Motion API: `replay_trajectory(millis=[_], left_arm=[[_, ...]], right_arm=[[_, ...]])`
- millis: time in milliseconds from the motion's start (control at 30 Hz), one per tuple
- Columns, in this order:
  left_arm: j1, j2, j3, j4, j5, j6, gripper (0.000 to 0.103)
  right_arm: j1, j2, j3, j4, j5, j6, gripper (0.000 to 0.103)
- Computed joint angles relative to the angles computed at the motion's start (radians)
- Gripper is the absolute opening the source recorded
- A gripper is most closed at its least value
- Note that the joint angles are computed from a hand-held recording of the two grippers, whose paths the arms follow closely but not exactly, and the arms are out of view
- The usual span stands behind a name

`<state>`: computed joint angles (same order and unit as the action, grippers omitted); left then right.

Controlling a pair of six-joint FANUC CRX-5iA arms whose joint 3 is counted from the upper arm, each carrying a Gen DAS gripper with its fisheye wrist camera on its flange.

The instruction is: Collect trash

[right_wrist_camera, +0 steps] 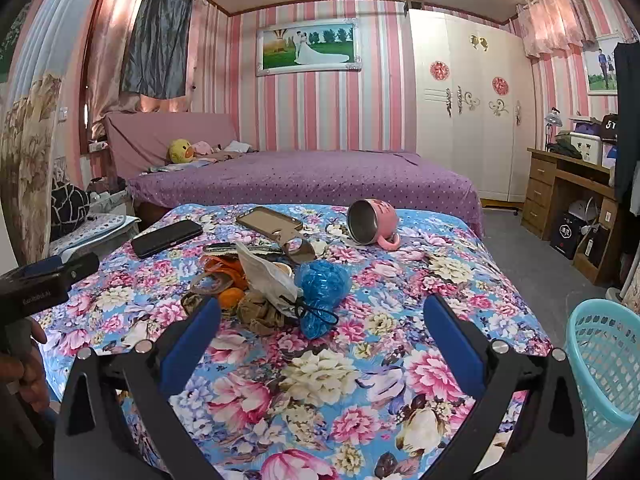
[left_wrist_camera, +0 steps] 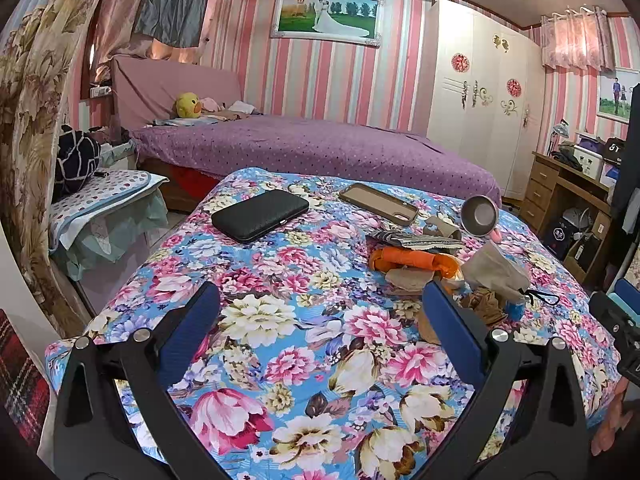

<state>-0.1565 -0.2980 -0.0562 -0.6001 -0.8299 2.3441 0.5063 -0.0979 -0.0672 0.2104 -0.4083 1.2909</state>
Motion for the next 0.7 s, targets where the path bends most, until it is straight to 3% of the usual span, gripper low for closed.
replay_trajectory(millis=[700], left_arm=[[-0.003, 0.002, 0.003, -0.005, -0.005, -0.001, 0.098]], right_arm=[[0.006, 0.009, 0.004, 0.017, -0.008, -0.019, 0.099]])
